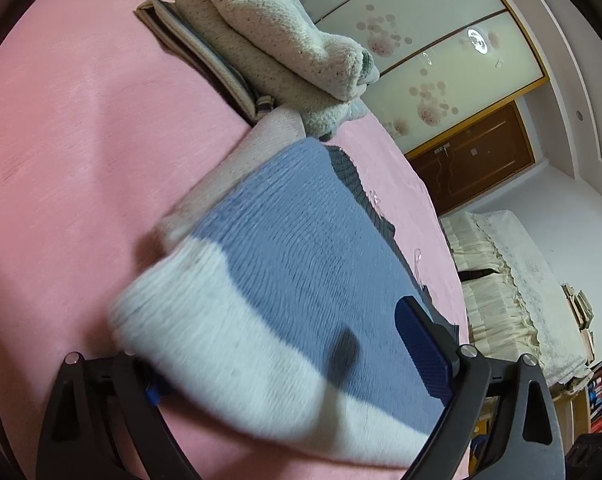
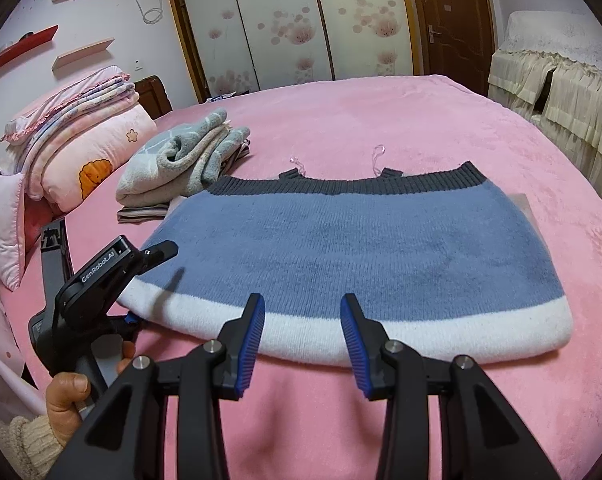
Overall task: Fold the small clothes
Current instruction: 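Push the white folded edge of the sweater with the left gripper, then grasp the white sweater edge with the left gripper and fold it over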
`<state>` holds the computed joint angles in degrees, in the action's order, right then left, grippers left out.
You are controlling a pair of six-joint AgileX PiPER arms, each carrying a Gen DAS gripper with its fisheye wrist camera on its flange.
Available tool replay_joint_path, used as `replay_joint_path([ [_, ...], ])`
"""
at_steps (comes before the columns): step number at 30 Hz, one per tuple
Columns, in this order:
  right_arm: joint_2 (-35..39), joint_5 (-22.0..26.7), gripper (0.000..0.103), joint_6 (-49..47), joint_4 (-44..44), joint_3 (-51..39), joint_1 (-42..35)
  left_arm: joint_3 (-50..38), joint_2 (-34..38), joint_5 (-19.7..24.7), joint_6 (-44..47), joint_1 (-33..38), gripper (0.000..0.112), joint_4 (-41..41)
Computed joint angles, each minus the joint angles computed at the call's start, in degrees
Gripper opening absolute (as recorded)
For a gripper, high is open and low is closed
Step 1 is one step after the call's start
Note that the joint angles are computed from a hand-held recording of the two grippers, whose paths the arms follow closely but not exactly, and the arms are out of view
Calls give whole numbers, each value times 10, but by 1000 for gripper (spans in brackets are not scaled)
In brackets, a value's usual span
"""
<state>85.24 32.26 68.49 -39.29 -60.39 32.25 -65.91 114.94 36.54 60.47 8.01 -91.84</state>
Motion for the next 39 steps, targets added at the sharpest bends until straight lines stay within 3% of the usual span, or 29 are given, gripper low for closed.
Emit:
replay_joint_path([
  [3, 4, -2, 40, 3, -4, -1, -5, -11, 5, -11, -3, -8, 92, -12],
  [5, 4, -7, 40, -5, 5, -1, -10, -12, 5, -17, -9, -7, 78, -14],
  [7, 5, -12, 40, -10, 9, -1, -14, -17, 10, -23, -21, -3, 48, -4],
  [9, 9, -9, 40, -7, 1, -3, -14, -25, 19, -18, -45, 5, 34, 15],
  [11, 18, 0, 40, -12, 0, -14, -17, -26, 23, -8, -44, 11, 30, 13],
  [13, 28, 2, 40, -27, 13, -28, -26, -28, 13, -31, -49, -1, 25, 32],
  [18, 54, 10, 40, -44, -4, -72, -37, -29, -21, -84, -58, -28, 21, 70],
  [25, 110, 18, 39, -57, -63, -124, -52, -31, -63, -101, -94, -44, 19, 115],
  [29, 128, -14, 35, -111, -6, -124, -87, -43, -85, -102, -131, -53, 19, 155],
  [34, 152, -63, 28, -224, 129, -126, -142, -56, -109, -113, -169, -70, 19, 200],
  [39, 181, -67, 23, -292, 178, -142, -156, -59, -132, -133, -176, -95, 19, 223],
])
